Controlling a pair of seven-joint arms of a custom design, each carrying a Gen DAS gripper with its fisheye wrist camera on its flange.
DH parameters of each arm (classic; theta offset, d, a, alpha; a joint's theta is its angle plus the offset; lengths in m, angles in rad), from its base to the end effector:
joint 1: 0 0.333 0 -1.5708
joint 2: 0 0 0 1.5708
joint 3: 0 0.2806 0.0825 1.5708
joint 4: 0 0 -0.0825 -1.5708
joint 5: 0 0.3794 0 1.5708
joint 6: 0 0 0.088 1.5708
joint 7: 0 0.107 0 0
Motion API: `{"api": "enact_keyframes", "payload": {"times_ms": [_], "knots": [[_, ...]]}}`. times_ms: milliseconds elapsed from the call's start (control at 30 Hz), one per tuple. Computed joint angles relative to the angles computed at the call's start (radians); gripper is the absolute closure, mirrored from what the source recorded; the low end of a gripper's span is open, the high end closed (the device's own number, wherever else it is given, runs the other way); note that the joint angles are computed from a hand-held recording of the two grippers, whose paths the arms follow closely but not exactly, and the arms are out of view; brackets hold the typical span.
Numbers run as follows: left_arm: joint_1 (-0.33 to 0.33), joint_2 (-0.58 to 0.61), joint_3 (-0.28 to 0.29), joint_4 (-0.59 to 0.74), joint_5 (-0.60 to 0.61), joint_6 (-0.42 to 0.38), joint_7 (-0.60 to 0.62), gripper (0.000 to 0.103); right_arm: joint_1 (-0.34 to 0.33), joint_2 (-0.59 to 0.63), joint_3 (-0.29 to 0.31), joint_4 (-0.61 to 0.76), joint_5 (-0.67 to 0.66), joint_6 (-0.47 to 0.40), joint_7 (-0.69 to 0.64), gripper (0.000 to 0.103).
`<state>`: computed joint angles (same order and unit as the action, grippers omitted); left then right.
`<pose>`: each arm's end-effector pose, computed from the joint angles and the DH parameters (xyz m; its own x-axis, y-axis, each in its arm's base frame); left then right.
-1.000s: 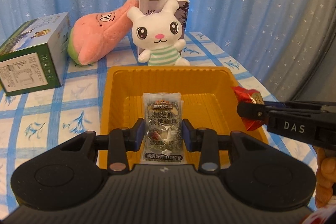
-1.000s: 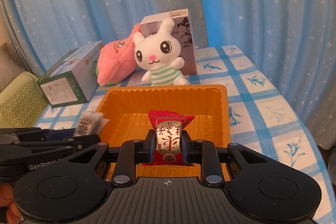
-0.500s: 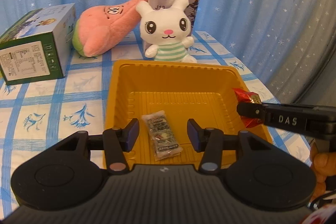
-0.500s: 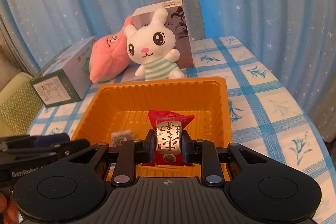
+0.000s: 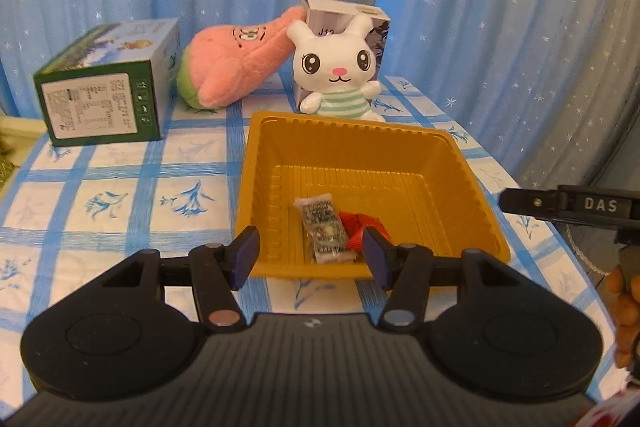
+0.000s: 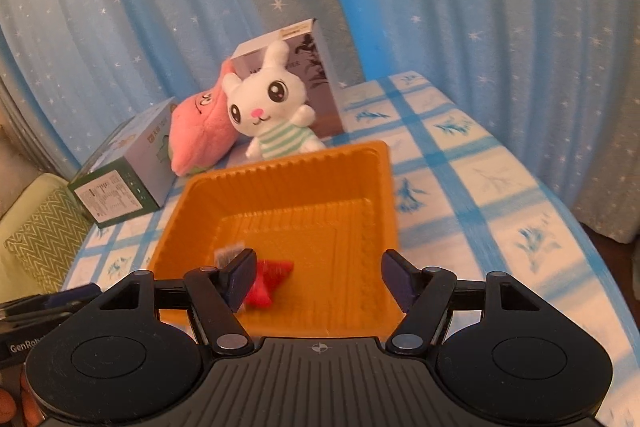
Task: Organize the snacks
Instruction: 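Withdraw both tools from the tray back toward the remaining snacks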
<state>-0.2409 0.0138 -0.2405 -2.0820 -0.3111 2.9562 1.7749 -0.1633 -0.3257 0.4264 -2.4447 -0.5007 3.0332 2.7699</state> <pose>0.5352 -0.2559 0.4880 -0.4395 -0.8906 0.1173 -0.6210 0.2069 -0.7560 0.4651 0.1727 0.4748 -0.2218 -0.9000 -0.3753 -0.5696 0.4320 -0.6993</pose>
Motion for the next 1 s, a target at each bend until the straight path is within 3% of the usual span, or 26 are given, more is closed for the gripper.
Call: {"api": "enact_keyframes", "payload": {"times_ms": [200, 300, 500, 767, 1000], "knots": [[-0.051, -0.179, 0.042, -0.177, -0.023, -0.011, -0.046, 0.049, 0.115, -0.216, -0.017, -0.167, 0.136, -0.071, -0.023, 0.034], [-0.086, -0.279, 0.069, -0.266, 0.000, -0.032, -0.082, 0.038, 0.147, -0.328, 0.016, -0.236, 0.195, -0.106, -0.016, 0.034], [-0.143, -0.475, 0.111, -0.431, 0.074, -0.078, -0.185, 0.036, 0.249, -0.519, 0.062, -0.327, 0.293, -0.216, 0.005, 0.034], [-0.195, -0.695, 0.148, -0.605, 0.173, -0.129, -0.288, 0.028, 0.392, -0.658, 0.089, -0.376, 0.338, -0.365, 0.031, 0.034], [-0.217, -0.801, 0.167, -0.682, 0.240, -0.184, -0.330, 0.024, 0.478, -0.716, 0.109, -0.389, 0.335, -0.460, 0.062, 0.034]]}}
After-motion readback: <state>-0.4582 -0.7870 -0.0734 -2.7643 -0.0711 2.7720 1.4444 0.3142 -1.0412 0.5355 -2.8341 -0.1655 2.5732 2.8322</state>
